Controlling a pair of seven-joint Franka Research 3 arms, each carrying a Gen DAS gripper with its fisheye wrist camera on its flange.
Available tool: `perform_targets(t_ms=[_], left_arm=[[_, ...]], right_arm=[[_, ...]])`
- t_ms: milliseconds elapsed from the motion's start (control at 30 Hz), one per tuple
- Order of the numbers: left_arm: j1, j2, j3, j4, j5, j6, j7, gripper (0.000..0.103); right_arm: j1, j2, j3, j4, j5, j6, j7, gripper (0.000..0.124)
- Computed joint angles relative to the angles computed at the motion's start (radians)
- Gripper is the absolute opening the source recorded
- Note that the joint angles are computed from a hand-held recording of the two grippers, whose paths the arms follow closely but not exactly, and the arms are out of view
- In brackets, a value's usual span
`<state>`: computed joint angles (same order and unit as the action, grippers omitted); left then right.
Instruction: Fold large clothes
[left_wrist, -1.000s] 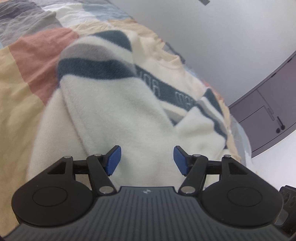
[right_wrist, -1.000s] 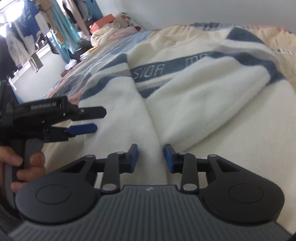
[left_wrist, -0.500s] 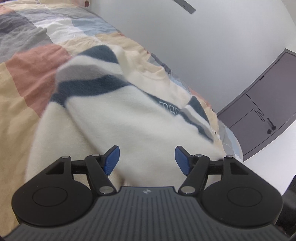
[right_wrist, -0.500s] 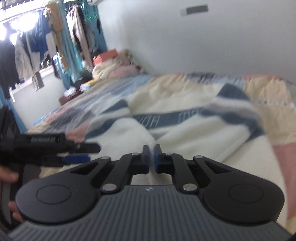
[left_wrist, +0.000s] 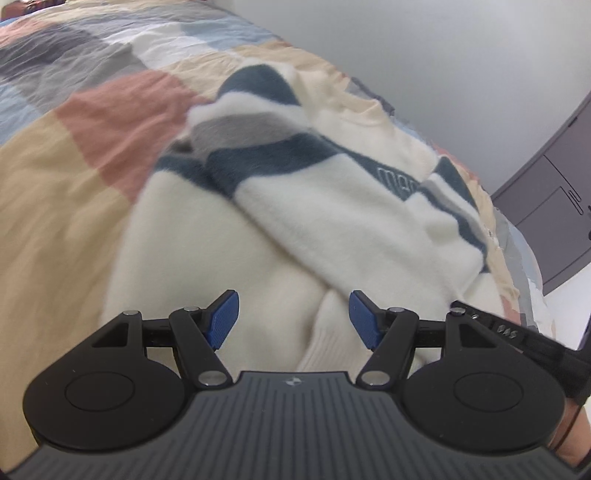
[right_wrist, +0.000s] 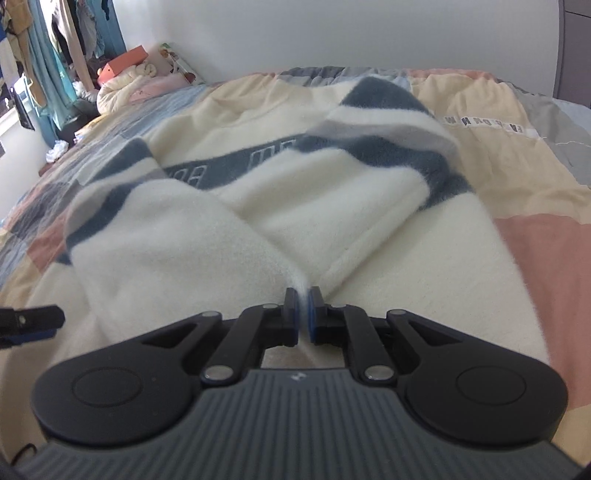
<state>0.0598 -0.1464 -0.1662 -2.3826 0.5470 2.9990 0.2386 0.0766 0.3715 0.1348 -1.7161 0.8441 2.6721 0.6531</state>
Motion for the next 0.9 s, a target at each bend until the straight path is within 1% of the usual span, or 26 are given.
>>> perform_targets(t_ms=[67,133,167,200,233,300,333,367,400,433,500,567,633,700,733,800,900], left_arm=[[-0.01,-0.022,0.003,-0.015,-0.034,-0.024,-0.009,0.071],[-0.025,-0.046,0.013,-0.036,-0.084,-0.016,0.0,0.071],[-0.019,-0.06,0.005,-0.048,-0.083,-0.008,-0.012,0.071],[-0.013,-0.074,-0.004,-0.055,-0.078,-0.012,-0.02,0.071],[-0.005,-0.09,-0.017,-0.058,-0.068,-0.027,-0.031,0.071],[0.01,-0.121,-0.04,-0.071,-0.049,-0.042,-0.061,0.071],[0.009,-0.136,-0.042,-0.079,-0.052,-0.048,-0.071,0.071],[0.0,-0.15,-0.036,-0.089,-0.068,-0.048,-0.073,0.071],[-0.004,-0.167,-0.033,-0.104,-0.082,-0.041,-0.078,0.071],[0.004,-0.184,-0.041,-0.115,-0.082,-0.043,-0.093,0.071],[0.036,-0.224,-0.077,-0.128,-0.059,-0.09,-0.139,0.071],[0.031,-0.249,-0.07,-0.148,-0.066,-0.105,-0.153,0.071],[0.026,-0.27,-0.06,-0.172,-0.087,-0.113,-0.171,0.071],[0.024,-0.281,-0.055,-0.185,-0.104,-0.123,-0.185,0.071],[0.024,-0.282,-0.053,-0.19,-0.111,-0.124,-0.191,0.071],[0.024,-0.284,-0.057,-0.189,-0.116,-0.152,-0.195,0.071],[0.031,-0.294,-0.063,-0.2,-0.119,-0.178,-0.233,0.071]], right_arm=[[-0.021,-0.013,0.003,-0.002,0.043,-0.044,0.031,0.011],[-0.045,-0.031,0.0,-0.006,0.103,-0.103,0.074,0.011],[-0.051,-0.044,-0.007,-0.014,0.12,-0.123,0.092,0.011],[-0.048,-0.061,-0.016,-0.031,0.125,-0.112,0.1,0.011],[-0.039,-0.079,-0.026,-0.053,0.122,-0.08,0.106,0.013],[-0.019,-0.107,-0.047,-0.092,0.095,-0.013,0.134,0.022],[-0.014,-0.115,-0.057,-0.104,0.08,0.002,0.164,0.037],[-0.02,-0.121,-0.062,-0.11,0.091,0.0,0.19,0.054],[-0.028,-0.12,-0.07,-0.108,0.101,-0.007,0.229,0.061],[-0.03,-0.122,-0.079,-0.114,0.097,0.0,0.271,0.07],[-0.019,-0.128,-0.102,-0.136,0.042,0.041,0.371,0.071],[-0.004,-0.121,-0.131,-0.147,-0.062,0.075,0.492,0.071],[-0.007,-0.108,-0.141,-0.147,-0.114,0.098,0.581,0.071],[0.019,-0.097,-0.179,-0.16,-0.225,0.155,0.734,0.071],[0.021,-0.093,-0.188,-0.163,-0.255,0.166,0.79,0.072],[-0.016,-0.08,-0.165,-0.147,-0.239,0.127,0.829,0.073],[-0.11,-0.058,-0.094,-0.099,-0.091,-0.034,0.756,0.073]])
